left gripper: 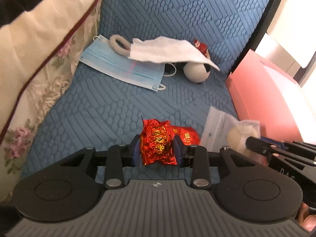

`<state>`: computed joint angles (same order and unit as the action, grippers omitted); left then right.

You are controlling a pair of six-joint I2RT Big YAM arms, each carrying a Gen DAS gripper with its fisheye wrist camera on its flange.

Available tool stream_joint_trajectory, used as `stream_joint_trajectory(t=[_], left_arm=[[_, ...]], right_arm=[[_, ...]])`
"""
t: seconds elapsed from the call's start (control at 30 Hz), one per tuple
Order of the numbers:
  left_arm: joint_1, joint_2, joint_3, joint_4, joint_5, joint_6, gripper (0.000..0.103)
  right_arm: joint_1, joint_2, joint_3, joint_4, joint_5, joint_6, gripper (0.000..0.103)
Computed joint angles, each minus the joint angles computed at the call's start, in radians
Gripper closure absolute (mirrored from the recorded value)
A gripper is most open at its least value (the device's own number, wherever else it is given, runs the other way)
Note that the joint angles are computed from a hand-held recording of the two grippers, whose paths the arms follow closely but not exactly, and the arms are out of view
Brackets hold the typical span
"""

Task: Organize soft objects
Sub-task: 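Lift the bagged puff with the right gripper while the left lifts the red wrapper, then carry the puff and red wrapper over the pink box with both grippers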

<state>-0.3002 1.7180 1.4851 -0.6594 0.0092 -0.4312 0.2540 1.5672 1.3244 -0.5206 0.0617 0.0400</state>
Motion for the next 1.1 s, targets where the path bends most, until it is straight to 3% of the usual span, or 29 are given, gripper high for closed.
stream_joint_trajectory(t=[0.1,0.5,1.1], left_arm=[[-0.001,-0.017,0.001,-0.009,-0.005,-0.015,0.064],[-0.014,-0.103,-0.003,-0.026,-0.005,-0.084,0.064],[-0.051,-0.129,0.123,-0.064,-0.047,-0.050,0.064]], right_arm=[[0.001,-0.019,-0.002,0.017,0.021,-0.020,0.093],[-0.038,-0.096,0.001,-0.031,-0.051,0.029,0.093],[-0.122,-0.186,0.056,-0.049,-0.078,0.039,0.093]])
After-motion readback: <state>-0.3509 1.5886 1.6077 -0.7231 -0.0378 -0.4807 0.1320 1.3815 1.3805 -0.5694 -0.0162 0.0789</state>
